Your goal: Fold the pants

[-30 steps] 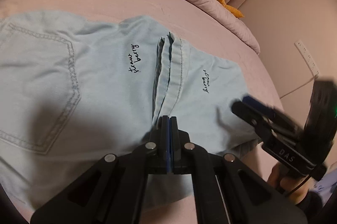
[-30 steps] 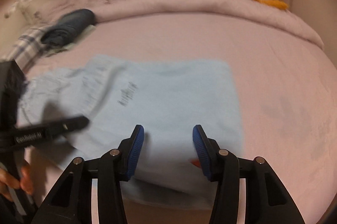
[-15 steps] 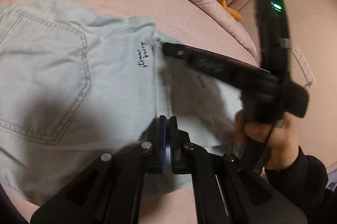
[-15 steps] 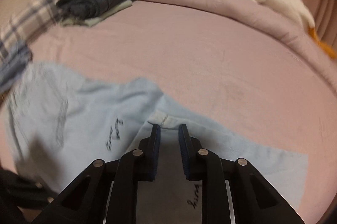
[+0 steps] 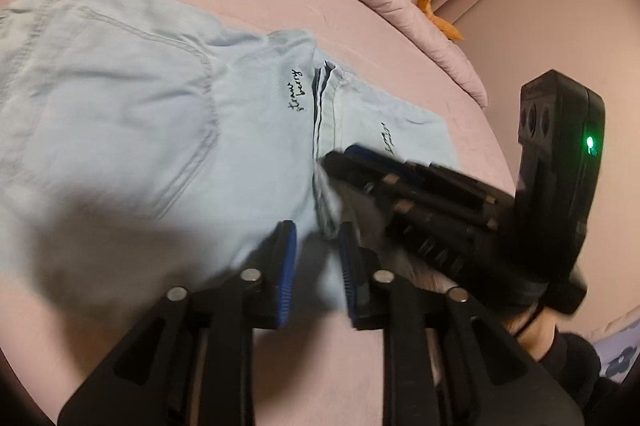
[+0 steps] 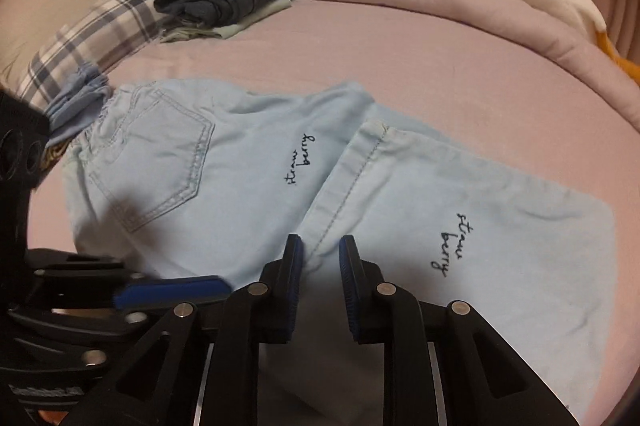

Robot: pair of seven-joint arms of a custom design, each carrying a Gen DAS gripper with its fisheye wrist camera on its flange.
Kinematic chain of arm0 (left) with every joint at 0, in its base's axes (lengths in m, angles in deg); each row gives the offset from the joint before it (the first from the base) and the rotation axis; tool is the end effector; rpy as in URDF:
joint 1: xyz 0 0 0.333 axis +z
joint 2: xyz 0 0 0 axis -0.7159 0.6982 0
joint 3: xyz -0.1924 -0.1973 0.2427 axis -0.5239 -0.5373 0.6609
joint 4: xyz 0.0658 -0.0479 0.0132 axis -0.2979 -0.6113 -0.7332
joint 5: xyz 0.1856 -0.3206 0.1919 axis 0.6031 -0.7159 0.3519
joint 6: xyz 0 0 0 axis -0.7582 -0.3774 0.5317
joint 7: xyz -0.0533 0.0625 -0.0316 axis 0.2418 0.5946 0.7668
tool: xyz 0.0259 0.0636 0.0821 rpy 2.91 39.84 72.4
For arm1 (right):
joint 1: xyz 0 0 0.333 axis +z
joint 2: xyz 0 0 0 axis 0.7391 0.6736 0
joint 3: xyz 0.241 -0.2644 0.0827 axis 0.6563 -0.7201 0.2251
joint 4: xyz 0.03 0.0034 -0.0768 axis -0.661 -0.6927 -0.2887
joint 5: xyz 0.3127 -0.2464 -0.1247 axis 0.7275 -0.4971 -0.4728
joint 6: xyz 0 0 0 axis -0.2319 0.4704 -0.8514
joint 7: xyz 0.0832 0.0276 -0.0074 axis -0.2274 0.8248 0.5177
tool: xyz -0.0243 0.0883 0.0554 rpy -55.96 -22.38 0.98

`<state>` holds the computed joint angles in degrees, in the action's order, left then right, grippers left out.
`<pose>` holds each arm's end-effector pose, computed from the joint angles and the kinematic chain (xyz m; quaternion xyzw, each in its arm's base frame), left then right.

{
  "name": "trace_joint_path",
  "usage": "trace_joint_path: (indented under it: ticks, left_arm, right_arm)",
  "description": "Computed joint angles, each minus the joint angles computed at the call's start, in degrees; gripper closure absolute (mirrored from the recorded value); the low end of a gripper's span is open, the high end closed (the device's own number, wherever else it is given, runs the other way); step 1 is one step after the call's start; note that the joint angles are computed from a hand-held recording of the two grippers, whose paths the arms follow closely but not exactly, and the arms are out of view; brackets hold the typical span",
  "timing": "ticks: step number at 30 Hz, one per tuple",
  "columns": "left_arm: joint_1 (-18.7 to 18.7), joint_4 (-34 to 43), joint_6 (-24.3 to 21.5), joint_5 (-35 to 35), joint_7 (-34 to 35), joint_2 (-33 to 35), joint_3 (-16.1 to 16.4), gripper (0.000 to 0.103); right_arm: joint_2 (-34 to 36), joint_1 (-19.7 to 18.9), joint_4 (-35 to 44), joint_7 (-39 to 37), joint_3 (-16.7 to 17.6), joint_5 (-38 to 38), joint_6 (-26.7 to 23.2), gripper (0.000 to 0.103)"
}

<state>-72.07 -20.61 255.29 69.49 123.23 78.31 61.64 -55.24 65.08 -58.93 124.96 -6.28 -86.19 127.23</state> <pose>0.6129 -0.4775 0.4488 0.6314 -0.6694 0.3885 0.0479 0.6532 0.3322 0.4587 -0.7896 0.5161 -0.1369 0.3023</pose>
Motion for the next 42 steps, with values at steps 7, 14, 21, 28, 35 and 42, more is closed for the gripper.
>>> trace_joint_path:
  ticks: [7, 14, 21, 28, 35, 42]
  left_arm:
    - [5.3, -15.2, 8.8, -8.0, 2.6, -10.0, -4.8, 0.061]
    - [11.0, -25.2, 17.9, -18.3, -0.7, -16.4, -8.9, 0.046]
    - [18.4, -29.5, 20.7, -23.7, -2.7, -17.6, -16.0, 0.046]
    - [9.9, -27.4, 22.6, -18.5, -9.0, -15.9, -6.3, 0.046]
    - [7.7, -26.6, 23.3, -13.6, -12.1, -14.7, -2.4, 0.046]
    - [4.0, -24.3, 23.1, -10.4, -12.4, -12.8, 2.8, 0.045]
  right_arm:
    - [-6.6, 0.5, -7.8, 2.4, -0.1, 0.7, 6.1, 0.081]
    - [-6.2, 3.6, -11.0, 7.1, -3.1, -6.1, 7.5, 0.078]
    - [-9.8, 1.9, -14.5, 8.9, -0.8, -4.8, 11.0, 0.078]
    - [-9.9, 3.8, -14.0, 9.9, -2.3, -8.2, 11.9, 0.076]
    - [-9.3, 3.4, -13.2, 10.2, -1.4, -8.5, 10.7, 0.075]
    - [-8.0, 3.9, -11.3, 10.2, -1.1, -8.0, 8.2, 0.075]
